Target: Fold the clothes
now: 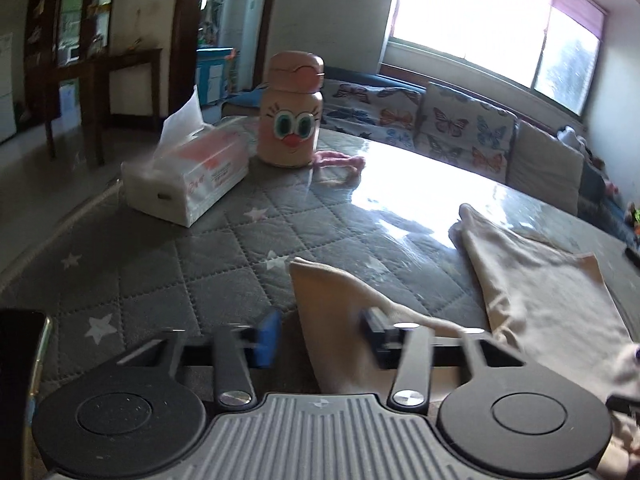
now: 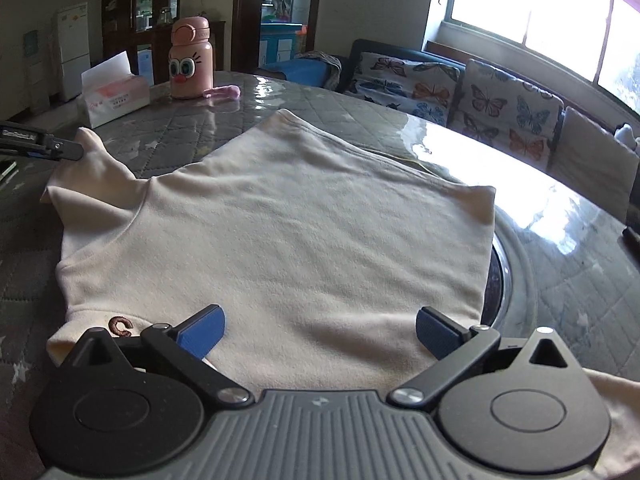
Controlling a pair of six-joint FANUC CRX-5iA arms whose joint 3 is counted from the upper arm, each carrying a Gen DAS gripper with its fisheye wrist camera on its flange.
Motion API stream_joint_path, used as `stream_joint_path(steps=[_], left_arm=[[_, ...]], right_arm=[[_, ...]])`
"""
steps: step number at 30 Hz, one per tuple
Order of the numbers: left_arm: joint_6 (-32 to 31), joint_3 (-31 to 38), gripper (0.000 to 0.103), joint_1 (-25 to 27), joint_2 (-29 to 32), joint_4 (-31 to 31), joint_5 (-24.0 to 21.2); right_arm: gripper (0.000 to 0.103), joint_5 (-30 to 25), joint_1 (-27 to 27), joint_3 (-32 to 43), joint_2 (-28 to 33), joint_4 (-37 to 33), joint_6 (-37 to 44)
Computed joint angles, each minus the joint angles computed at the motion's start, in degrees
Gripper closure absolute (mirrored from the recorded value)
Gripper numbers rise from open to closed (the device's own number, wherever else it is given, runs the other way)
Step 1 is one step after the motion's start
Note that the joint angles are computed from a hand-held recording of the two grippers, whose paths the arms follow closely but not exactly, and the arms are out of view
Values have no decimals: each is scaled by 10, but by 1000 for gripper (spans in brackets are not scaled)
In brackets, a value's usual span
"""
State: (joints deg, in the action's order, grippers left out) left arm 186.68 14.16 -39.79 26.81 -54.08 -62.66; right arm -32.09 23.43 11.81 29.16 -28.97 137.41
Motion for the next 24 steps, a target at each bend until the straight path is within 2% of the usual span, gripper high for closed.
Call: stream_joint_path(steps=[1, 3, 6, 8, 11, 14, 17, 20, 22, 24], left_arm=[[5, 1, 85, 2, 1, 0, 1], [2, 10, 93, -1, 6, -7, 1], [-13, 26, 93, -11, 13, -24, 13], [-30, 34, 93, -14, 18, -28, 35], [-91, 48, 92, -8, 31, -1, 87], [-148, 54, 86, 0, 42, 39, 132], [-158, 49, 73, -6, 40, 39, 148], [-132, 38, 66, -22, 27, 4, 133], [-113, 42, 54, -29, 24, -15, 99], [-91, 46, 50, -29, 24, -32, 60]], right_arm=[[0, -1, 0, 1, 1, 0, 0], [0, -3, -1, 4, 2, -1, -1], [0, -8, -2, 8, 5, -4, -3], [0, -15, -4, 14, 9, -7, -7], [0, -25, -7, 22, 13, -13, -13], [0, -34, -9, 27, 16, -14, -18], [0, -36, -8, 29, 17, -12, -16], [0, -37, -8, 30, 17, -12, -13], [0, -39, -8, 32, 19, -13, -13], [0, -42, -9, 36, 21, -17, -15]])
